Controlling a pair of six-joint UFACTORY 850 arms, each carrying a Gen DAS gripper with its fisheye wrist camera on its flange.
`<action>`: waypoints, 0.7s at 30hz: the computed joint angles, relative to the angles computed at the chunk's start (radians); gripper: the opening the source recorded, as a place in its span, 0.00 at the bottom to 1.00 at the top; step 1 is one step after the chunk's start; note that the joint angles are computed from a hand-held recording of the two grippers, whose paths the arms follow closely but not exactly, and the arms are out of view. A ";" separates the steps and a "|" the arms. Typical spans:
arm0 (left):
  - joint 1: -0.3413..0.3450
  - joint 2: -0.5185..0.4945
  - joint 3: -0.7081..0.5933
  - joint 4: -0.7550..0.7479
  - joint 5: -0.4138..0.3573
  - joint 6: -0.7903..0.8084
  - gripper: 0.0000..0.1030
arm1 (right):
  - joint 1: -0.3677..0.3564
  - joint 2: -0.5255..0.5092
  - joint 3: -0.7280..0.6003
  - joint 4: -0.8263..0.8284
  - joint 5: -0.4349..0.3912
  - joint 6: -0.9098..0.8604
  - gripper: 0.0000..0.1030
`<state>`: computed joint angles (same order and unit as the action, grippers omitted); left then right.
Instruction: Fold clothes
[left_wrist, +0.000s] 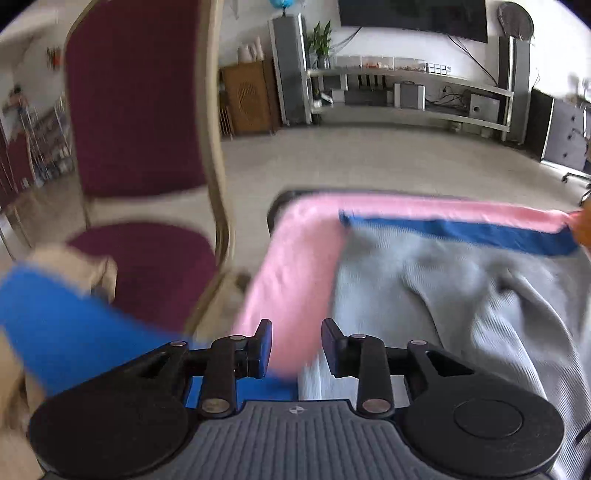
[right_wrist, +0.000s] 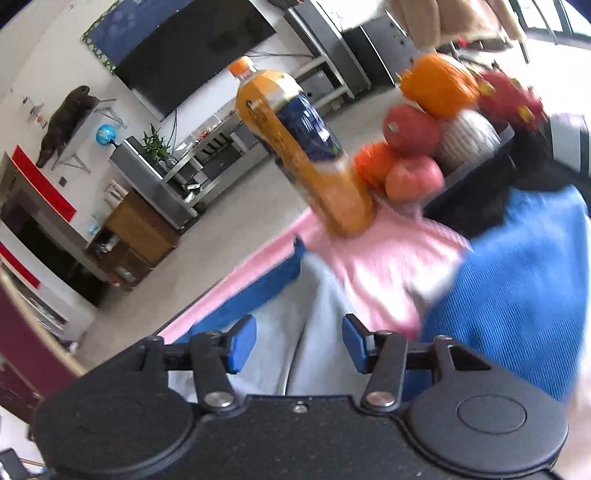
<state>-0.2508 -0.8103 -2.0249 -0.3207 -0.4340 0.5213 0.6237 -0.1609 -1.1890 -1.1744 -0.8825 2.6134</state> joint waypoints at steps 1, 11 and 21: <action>0.010 0.015 0.031 -0.024 -0.012 0.018 0.29 | 0.014 0.005 0.014 -0.003 0.004 0.024 0.49; -0.044 -0.133 -0.116 0.069 0.038 -0.029 0.27 | -0.087 -0.132 -0.051 0.116 0.134 -0.186 0.22; -0.057 -0.279 -0.342 0.366 -0.157 -0.310 0.34 | -0.131 -0.124 0.000 0.275 0.120 -0.171 0.00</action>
